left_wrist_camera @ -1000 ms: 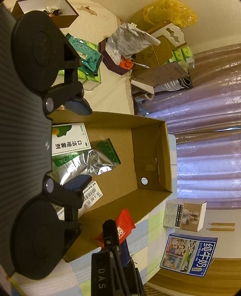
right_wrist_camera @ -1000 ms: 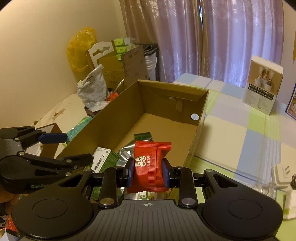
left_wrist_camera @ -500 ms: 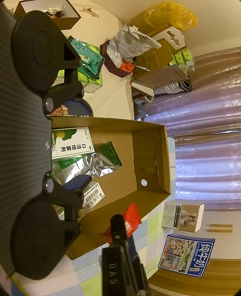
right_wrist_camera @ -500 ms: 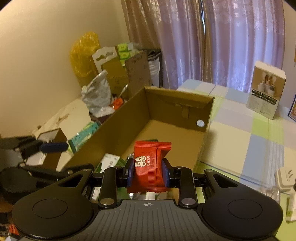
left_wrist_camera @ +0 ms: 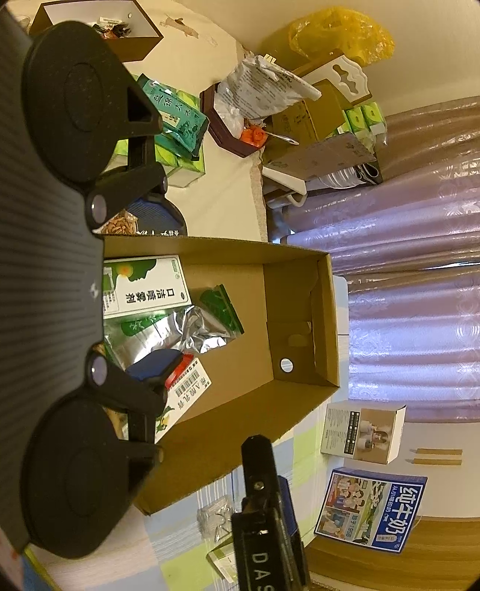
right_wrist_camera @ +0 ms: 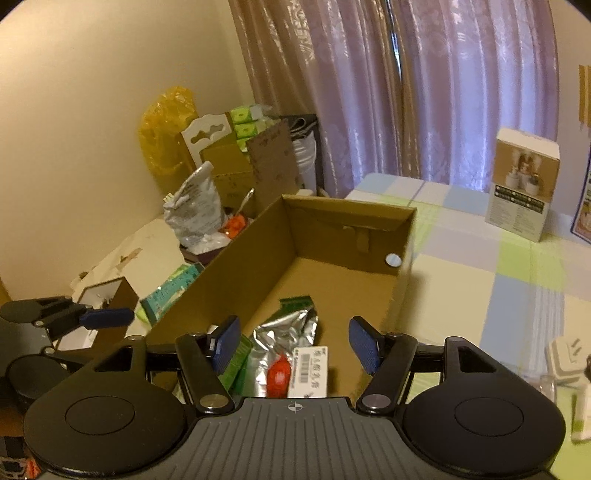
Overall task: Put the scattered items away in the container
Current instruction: 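Open the left tool to drop the spray box while the right tool drops the candy packet into the box, then move both tools back over the clear holder and white medicine box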
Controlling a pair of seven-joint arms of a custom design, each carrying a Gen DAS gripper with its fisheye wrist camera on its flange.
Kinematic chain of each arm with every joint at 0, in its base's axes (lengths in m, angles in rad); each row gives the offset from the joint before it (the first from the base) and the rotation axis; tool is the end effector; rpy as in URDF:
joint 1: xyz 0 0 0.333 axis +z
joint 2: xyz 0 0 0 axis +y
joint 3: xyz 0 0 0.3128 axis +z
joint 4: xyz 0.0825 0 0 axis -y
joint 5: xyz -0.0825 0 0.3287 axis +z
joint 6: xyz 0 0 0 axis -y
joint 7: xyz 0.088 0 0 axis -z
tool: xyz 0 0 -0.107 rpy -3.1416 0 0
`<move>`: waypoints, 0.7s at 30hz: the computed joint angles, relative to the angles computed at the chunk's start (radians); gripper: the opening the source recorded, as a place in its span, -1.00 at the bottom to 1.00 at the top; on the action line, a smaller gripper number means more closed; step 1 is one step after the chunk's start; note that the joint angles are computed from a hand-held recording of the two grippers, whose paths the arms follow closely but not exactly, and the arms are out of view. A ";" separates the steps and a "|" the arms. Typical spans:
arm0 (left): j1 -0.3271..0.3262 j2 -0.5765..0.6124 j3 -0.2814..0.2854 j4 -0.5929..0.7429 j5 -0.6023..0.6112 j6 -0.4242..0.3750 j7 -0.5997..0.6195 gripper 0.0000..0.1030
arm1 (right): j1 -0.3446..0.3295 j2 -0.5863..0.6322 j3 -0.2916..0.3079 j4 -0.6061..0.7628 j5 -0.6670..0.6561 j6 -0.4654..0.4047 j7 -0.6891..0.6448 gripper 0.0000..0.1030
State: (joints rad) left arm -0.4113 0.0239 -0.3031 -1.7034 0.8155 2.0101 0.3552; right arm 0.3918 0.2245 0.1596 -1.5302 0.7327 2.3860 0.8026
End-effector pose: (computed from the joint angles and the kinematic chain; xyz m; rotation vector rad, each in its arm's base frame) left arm 0.4410 -0.3225 0.6145 -1.8787 1.4618 -0.5068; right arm 0.5331 0.3208 0.6103 -2.1178 0.7135 -0.0458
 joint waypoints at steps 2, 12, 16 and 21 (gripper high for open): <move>-0.005 0.004 -0.004 0.009 0.003 -0.010 0.000 0.32 | -0.006 -0.011 -0.004 -0.013 0.003 0.000 -0.004 0.22; -0.045 0.019 -0.022 0.076 0.023 -0.083 -0.003 0.41 | -0.050 -0.101 -0.033 -0.089 0.042 -0.027 -0.025 0.27; -0.073 0.036 -0.031 0.114 0.032 -0.118 -0.003 0.43 | -0.066 -0.150 -0.049 -0.130 0.049 -0.038 -0.033 0.29; -0.112 0.060 -0.039 0.159 0.045 -0.155 -0.018 0.49 | -0.087 -0.216 -0.072 -0.183 0.069 -0.061 -0.066 0.43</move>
